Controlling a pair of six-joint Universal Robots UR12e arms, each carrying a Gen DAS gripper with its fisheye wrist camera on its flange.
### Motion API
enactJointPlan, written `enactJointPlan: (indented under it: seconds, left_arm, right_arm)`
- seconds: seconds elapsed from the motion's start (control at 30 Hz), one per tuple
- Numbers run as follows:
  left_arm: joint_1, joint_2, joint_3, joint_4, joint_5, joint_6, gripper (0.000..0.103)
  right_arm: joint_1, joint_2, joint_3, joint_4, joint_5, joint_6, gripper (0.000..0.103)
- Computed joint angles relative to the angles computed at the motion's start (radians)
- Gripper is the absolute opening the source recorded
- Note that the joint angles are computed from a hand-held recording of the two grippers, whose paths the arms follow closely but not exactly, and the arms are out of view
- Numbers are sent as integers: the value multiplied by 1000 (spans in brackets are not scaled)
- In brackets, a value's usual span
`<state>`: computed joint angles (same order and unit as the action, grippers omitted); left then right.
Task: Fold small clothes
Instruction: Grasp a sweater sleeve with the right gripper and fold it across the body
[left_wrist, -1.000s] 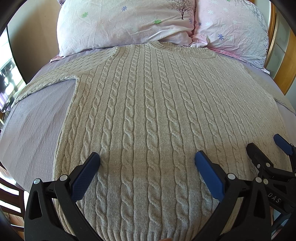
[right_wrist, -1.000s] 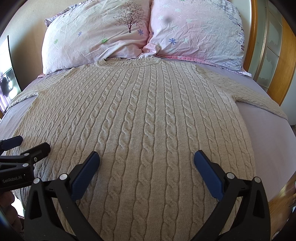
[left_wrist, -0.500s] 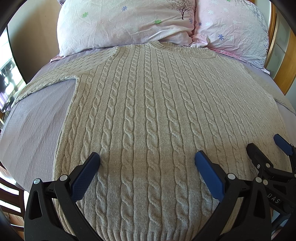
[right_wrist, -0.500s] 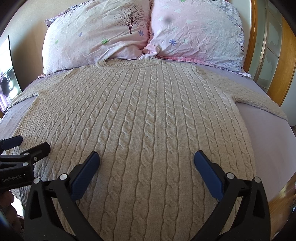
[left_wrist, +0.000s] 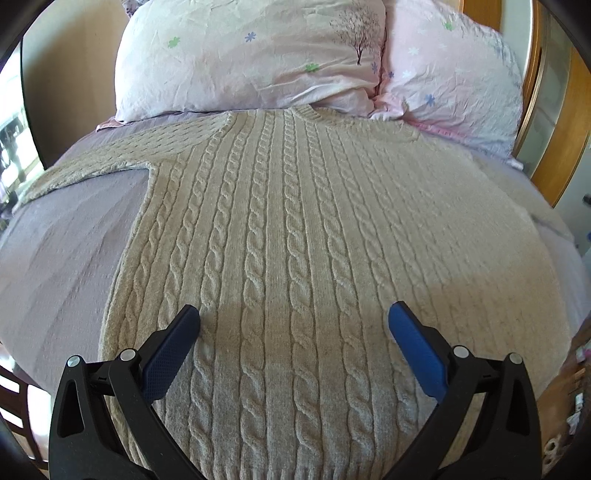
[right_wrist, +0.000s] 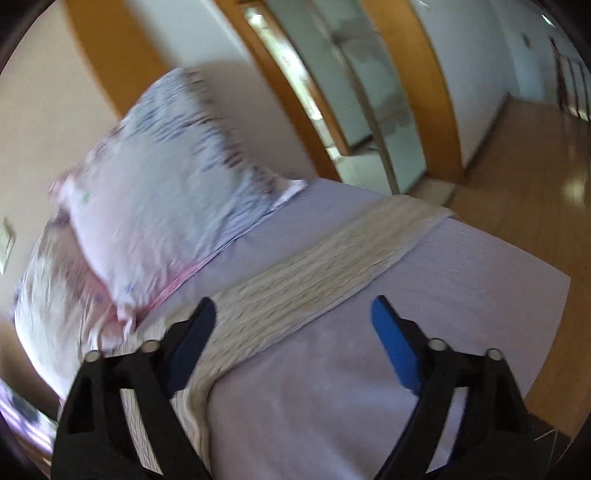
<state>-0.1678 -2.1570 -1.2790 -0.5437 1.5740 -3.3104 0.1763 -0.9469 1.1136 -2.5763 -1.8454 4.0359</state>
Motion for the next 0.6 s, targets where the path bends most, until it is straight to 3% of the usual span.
enactJointPlan:
  seconds: [0.03,0.13,0.17,0.23,0.3,0.37,0.4,0.5,0.6]
  left_arm:
    - [12,4,-12,33,-42,-22,102]
    - [55,15,-58,194,-161,-129,102]
    - [62,15,-66,249,-146,-168,102]
    - [67,19,-64,267,-74,-164,102]
    - [79,23,-71,314,-38,-154,102]
    - [103,31,-94,392,-55,-182,102]
    - [115,34,-101,410,-63,-201,102]
    - [153,45,-94,366,-61,-268,102]
    - [194,47,-84,337,-79,-355,102]
  right_arm:
    - [-27,-3,9,17,32,79,59]
    - [-94,5,31,22,157,279,53]
    - [-105,14,21,58,159,315,52]
    - [-116,29,14,63,150,351,47]
    - [-123,47,-13,78,131,354,41]
    - [-125,66,-41,97,116,364,29]
    - [-129,71,-47,104,120,369,9]
    - [-125,76,-65,114,94,348,6]
    - [-72,121,-179,44,8,98,6]
